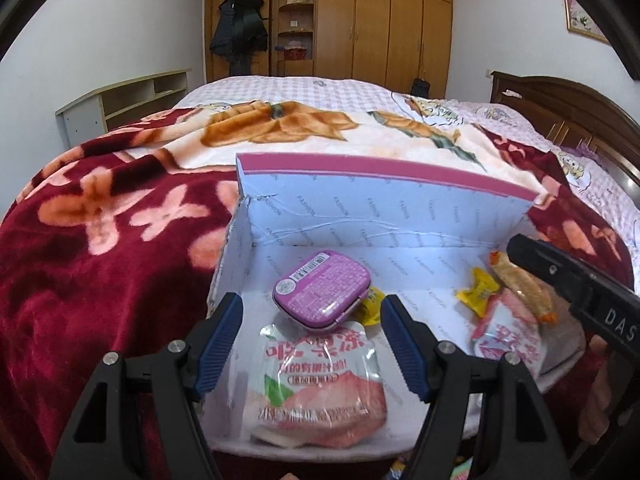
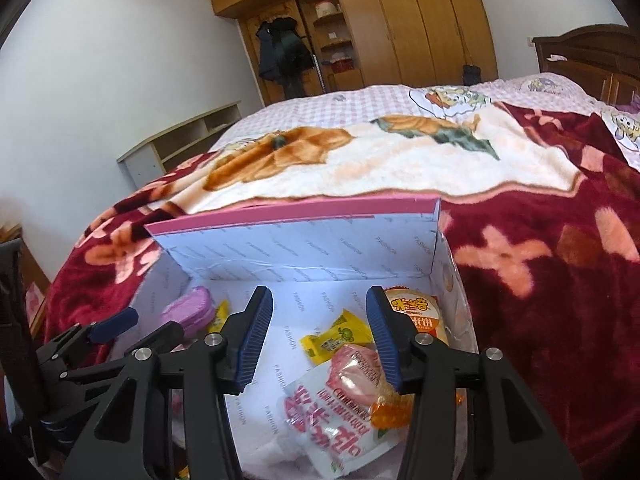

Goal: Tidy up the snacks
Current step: 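Carry the purple tin and yellow candy into the pink box and open both tools, then withdraw both open tools from the box toward the remaining snacks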

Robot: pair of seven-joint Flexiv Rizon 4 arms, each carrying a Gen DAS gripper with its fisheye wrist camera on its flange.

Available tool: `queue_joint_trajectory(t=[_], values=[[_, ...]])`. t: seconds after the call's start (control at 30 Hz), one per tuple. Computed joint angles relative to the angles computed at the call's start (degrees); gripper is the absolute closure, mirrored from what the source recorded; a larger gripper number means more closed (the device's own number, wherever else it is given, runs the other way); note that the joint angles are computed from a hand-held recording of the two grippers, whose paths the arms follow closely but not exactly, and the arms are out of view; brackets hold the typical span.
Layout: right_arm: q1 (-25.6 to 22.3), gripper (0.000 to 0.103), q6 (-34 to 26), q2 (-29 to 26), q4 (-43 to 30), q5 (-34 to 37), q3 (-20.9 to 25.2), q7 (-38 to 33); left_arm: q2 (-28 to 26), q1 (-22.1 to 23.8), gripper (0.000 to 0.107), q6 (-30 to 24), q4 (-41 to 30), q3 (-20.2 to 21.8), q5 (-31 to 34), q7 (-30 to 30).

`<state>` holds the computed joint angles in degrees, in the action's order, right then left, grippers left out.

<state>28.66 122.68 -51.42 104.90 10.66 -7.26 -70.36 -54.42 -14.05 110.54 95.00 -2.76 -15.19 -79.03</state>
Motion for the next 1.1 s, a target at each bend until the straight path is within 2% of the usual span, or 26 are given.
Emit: queue_joint_trajectory(t=[0.2, 0.3, 0.6, 1.0, 1.1], values=[[0.26, 0.053, 2.05, 1.97, 2.79, 0.70, 0.94, -0.77, 2.70, -0.27, 0.032, 2.28, 4.53, 0.10, 0.62, -0.46], [0.32, 0.053, 2.41, 2.98, 4.06, 1.10, 1.41, -0.96, 4.24, 1.92, 0.032, 3.38, 7.34, -2.31, 2.42, -1.36], [1.66, 0.053, 4.52, 5.58, 8.90, 3.05, 2.28, -2.81, 7.41, 4.28, 0.032, 6.79, 14.05, -3.93, 5.53, -4.42], [4.06, 0.053, 8.93, 7.82, 15.15, 7.74, 3.92, -4.44, 9.72, 6.36, 0.032, 11.12, 21.81, -4.56, 9.37, -7.63], [5.25, 0.053, 9.69, 7.93, 16.28, 9.22, 3.83, -5.34, 9.69, 6.79, 0.031, 10.79, 22.92, -4.90, 10.77, -7.50]])
